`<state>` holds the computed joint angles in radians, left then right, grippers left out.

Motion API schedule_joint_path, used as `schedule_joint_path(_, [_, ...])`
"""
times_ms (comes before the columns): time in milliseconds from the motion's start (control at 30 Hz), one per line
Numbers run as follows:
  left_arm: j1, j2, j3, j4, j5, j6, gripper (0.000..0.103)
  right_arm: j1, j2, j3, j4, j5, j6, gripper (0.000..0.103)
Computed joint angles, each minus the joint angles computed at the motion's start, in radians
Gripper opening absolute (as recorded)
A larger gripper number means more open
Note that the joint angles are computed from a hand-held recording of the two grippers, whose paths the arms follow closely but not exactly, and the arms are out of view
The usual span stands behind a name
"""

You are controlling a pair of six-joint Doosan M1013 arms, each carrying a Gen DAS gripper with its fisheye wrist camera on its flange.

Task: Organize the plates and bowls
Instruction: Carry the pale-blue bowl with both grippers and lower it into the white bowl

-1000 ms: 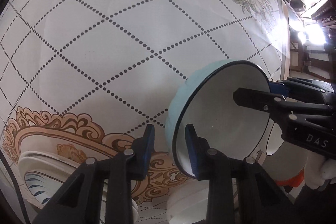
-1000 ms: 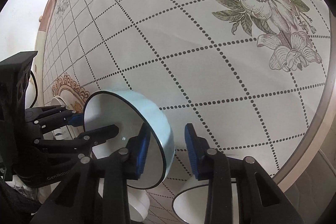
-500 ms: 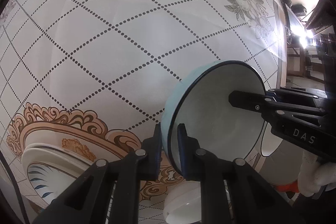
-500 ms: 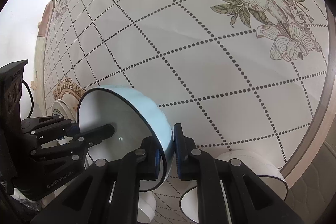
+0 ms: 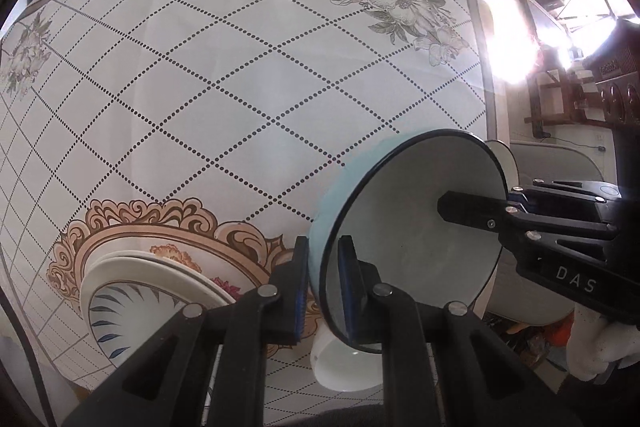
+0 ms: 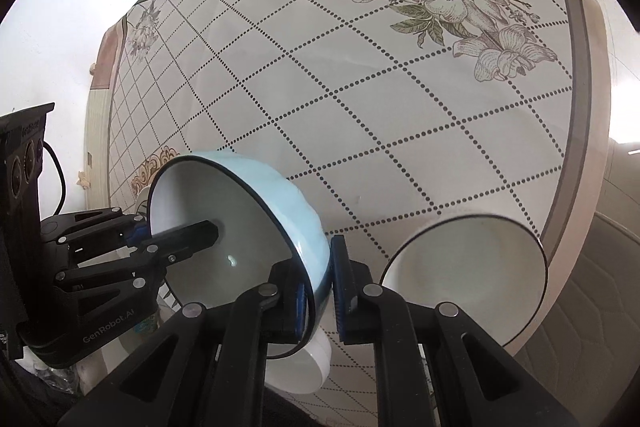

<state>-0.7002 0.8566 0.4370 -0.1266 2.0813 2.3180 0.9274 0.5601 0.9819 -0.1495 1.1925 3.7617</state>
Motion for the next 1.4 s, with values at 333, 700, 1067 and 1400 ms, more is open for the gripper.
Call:
schedule_joint_path(333, [0.02,-0.172,0.301,0.113,-0.108,0.183,0.012,0.088,0.174,-0.303,-0.033,0.129,0.169,0.012])
schedule_joint_path(700, [0.018,-0.256,0.503,0.245,-0.242,0.273,0.012,0.113,0.277,-0.418,0.005,0.128,0.239,0.012])
schedule_joint_path(1067, [-0.011,-0.299,0.596,0.319,-0.335,0.25,0.013,0.085,0.287,-0.427,0.096,0.149,0.241,0.013])
schedule_joint_path(1400, [0.003,-0.289,0.563,0.311,-0.302,0.269,0.013,0.09,0.266,-0.397,0.111,0.115,0.302,0.019])
